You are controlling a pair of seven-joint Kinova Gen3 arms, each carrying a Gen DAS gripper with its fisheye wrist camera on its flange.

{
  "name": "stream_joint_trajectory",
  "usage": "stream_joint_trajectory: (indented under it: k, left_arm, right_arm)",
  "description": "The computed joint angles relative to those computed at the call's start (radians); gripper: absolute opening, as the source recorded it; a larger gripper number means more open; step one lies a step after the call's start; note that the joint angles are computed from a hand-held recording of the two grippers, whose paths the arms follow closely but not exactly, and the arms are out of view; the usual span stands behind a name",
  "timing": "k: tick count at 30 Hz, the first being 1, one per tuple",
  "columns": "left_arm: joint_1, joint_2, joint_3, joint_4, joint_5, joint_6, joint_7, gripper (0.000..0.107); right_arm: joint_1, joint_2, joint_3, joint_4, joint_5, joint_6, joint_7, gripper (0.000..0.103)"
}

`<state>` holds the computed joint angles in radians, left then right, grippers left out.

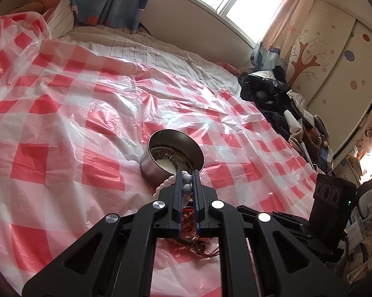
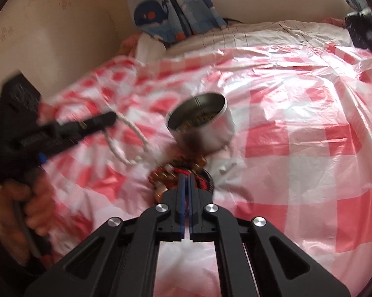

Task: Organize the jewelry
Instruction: 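Carry the white bead bracelet over the tin and release it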

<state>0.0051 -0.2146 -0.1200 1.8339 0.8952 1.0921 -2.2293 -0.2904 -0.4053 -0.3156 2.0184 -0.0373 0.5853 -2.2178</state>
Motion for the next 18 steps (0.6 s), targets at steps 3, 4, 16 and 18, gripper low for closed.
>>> stream_joint_trajectory:
  k: [3,4,16,18]
  left_arm:
    - [0.002,0.002,0.002,-0.001,-0.001,0.001,0.001,0.007]
    - [0.003,0.002,0.003,-0.001,-0.001,0.002,-0.001,0.007]
    - [0.044,0.062,0.036,-0.075,0.099,-0.024,0.013,0.007]
    - [0.039,0.088,0.038,-0.079,0.158,-0.028,-0.002,0.007]
  right_arm:
    - [-0.100,-0.043,0.126,0.064,-0.107,-0.113,0.026,0.003]
    - [-0.116,-0.046,0.153,0.073,-0.130,-0.131,0.055,0.003]
    - [-0.122,-0.045,0.232,0.034,-0.217,-0.190,0.174,0.002]
    - [-0.093,-0.042,0.213,0.023,-0.203,-0.195,0.175,0.002]
